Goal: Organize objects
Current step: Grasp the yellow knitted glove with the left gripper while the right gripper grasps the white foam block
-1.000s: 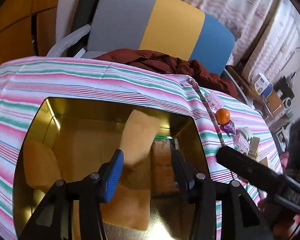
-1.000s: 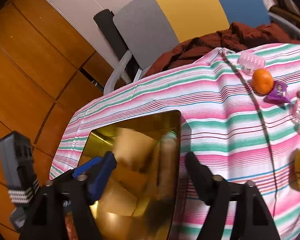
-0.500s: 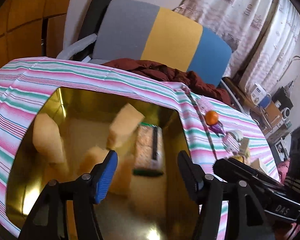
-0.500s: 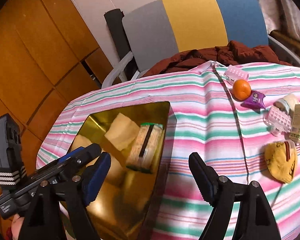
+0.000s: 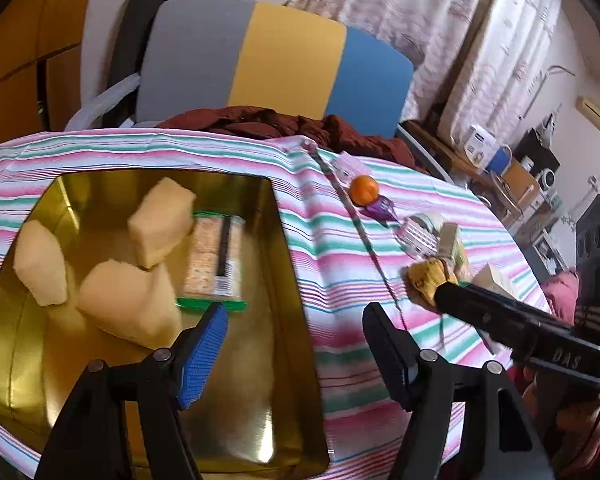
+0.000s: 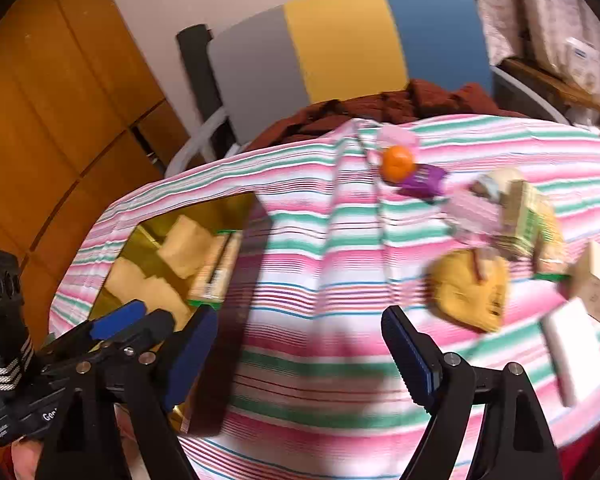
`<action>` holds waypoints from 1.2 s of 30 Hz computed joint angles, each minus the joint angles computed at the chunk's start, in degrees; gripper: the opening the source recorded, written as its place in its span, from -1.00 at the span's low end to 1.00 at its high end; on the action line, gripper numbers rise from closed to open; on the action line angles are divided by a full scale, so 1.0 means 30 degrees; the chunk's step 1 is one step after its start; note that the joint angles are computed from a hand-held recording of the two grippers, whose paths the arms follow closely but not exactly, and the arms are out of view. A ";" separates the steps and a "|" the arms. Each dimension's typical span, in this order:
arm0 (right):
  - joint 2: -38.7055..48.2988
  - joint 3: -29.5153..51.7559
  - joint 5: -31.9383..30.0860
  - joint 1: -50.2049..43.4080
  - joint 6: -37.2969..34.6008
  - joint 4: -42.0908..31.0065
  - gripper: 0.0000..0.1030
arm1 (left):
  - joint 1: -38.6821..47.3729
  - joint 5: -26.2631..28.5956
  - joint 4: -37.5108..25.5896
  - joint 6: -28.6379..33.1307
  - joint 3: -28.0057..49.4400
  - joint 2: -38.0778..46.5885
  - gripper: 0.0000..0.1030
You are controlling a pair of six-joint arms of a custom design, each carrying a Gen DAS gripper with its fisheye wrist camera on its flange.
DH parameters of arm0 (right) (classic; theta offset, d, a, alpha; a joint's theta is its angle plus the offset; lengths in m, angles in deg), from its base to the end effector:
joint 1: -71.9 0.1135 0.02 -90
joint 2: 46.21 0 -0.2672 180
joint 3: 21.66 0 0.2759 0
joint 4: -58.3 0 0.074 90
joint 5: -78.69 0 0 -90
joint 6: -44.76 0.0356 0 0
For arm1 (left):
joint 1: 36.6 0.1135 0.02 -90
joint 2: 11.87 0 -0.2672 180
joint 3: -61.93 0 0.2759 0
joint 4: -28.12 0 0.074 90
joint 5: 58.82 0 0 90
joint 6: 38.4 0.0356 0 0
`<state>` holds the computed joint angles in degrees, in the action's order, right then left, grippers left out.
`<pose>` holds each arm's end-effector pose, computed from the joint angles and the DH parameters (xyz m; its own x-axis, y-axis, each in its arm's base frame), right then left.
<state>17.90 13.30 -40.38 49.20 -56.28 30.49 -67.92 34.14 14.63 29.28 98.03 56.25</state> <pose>0.1927 -0.0618 0.1314 -0.7768 0.1435 -0.6131 -0.0569 0.9537 0.2954 0.1965 -0.1217 0.1370 -0.7727 0.0262 -0.6343 0.2774 0.9126 -0.3002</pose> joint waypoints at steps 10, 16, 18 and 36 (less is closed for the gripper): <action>0.4869 0.2785 0.1077 -0.7437 -0.3695 -0.0997 0.81 | -0.4050 -0.1766 -0.0103 -0.0208 0.1192 0.1923 0.38; 1.0231 0.7085 0.3474 -0.9743 -0.2694 -0.2142 0.97 | -0.6036 -0.2286 -0.0323 -0.0185 0.1930 0.3122 0.38; 1.2058 0.8765 0.3429 -1.0237 -0.2730 -0.3234 0.97 | -0.6454 -0.2153 -0.0333 -0.0125 0.2126 0.3427 0.38; 1.5227 1.0906 0.5844 -0.9686 -0.4723 -0.3467 0.72 | -0.6986 -0.1335 -0.0527 0.0436 0.5779 0.8251 0.38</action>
